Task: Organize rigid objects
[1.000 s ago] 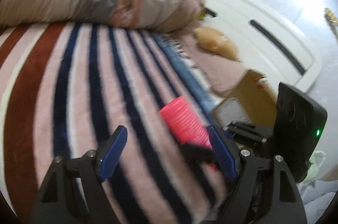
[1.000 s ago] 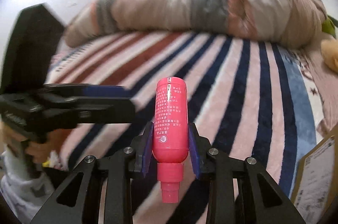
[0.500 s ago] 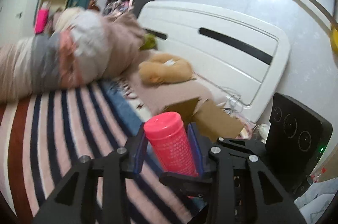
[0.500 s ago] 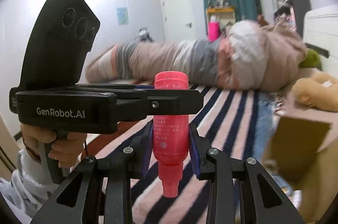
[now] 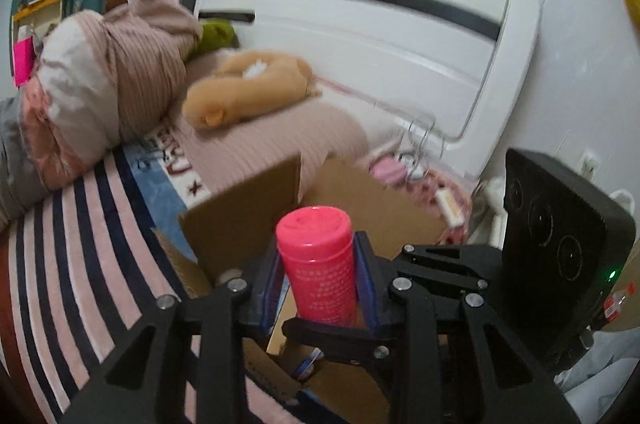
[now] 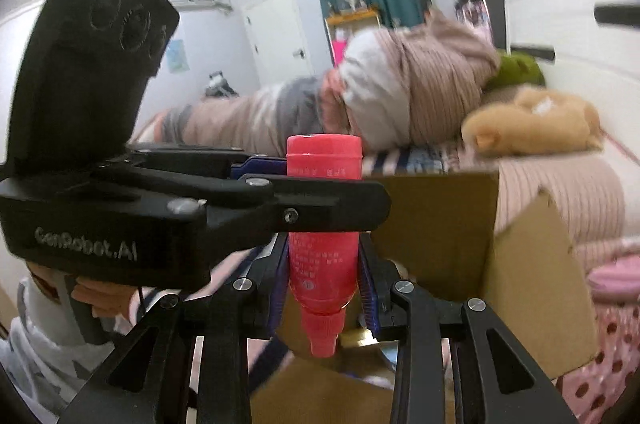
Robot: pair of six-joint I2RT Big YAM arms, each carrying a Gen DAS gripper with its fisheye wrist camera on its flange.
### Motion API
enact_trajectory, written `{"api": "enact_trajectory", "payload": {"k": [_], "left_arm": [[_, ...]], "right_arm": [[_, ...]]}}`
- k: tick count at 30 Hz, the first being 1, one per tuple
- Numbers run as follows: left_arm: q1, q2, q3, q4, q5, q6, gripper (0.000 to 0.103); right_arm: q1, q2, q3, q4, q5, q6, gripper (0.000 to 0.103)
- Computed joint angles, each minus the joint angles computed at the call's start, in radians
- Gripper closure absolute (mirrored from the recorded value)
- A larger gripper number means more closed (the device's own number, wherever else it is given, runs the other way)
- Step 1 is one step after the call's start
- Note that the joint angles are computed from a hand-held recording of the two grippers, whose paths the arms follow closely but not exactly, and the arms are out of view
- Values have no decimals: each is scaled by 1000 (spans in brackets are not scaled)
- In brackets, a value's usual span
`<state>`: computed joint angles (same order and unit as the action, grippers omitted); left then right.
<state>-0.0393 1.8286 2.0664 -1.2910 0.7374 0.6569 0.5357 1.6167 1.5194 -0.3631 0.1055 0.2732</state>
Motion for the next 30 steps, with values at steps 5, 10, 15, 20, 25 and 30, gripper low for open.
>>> {"api": "enact_trajectory", "payload": {"k": [5, 10, 15, 20, 25, 30], "left_arm": [[-20, 39, 19, -43, -76, 16, 72], [-21, 36, -4, -18, -118, 3, 63], [-7, 27, -9, 4, -101, -26, 46], [17, -14, -48, 62, -76, -71, 29], [54, -115, -175, 241, -73, -184, 15], [84, -231, -342, 487, -148, -328, 1]], "right_arm": [[-15, 43, 30, -84, -30, 32, 76], [-17, 65, 59, -154, -4, 55, 74], [-26, 64, 64, -166, 1, 72, 68], [-17, 50, 63, -170, 26, 69, 63], [-11, 7, 29, -123, 48, 35, 47], [5, -39, 0, -56, 91, -48, 16]]}}
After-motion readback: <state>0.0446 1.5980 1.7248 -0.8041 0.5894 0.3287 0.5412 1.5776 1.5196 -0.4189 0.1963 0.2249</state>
